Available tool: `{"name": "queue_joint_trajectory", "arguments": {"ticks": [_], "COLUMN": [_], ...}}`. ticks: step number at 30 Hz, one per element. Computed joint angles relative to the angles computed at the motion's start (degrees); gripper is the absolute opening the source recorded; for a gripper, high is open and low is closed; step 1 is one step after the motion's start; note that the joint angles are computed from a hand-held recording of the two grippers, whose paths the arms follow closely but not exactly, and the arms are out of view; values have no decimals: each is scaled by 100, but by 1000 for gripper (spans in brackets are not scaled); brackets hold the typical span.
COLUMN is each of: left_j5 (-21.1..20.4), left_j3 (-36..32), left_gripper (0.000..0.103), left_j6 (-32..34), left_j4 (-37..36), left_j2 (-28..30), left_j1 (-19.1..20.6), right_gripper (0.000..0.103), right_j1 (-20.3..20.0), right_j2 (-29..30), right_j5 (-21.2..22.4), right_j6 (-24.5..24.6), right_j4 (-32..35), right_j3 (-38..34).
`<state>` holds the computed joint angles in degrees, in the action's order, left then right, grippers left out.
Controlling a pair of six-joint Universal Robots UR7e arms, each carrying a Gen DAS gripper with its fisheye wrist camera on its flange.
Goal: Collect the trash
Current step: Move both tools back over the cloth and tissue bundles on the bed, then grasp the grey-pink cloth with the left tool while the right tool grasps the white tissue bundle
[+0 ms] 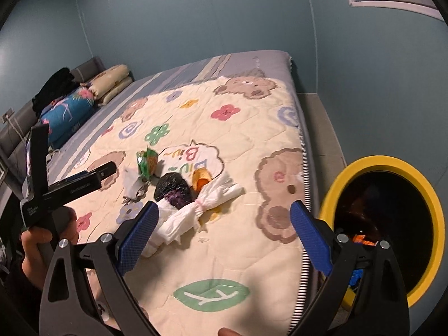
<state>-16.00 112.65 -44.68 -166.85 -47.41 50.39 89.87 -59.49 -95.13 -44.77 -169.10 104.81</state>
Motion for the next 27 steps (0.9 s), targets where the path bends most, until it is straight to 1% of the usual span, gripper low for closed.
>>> {"name": "queue_joint_trajectory", "arguments": {"ticks": [10,14,21,27], "left_j5": [-11,-91,-236,-324], "left_j3": [145,152,137,77], "left_gripper": [95,95,95,95], "left_j6": [-77,84,413,589], "left_j4": [-52,-300,-942,-1156], "left_j2": [-110,-72,55,156], "left_j1": [297,440,669,837], "right_gripper": [91,91,91,89], "right_j1": [155,186,210,215], "right_j2": [429,623,971,1177], "right_j5": [-177,-312,-567,-721], "right_j6": [-153,-140,-108,-117], "right_j4": [126,165,281,342], "right_j3": [-83,-144,-308,-440]}}
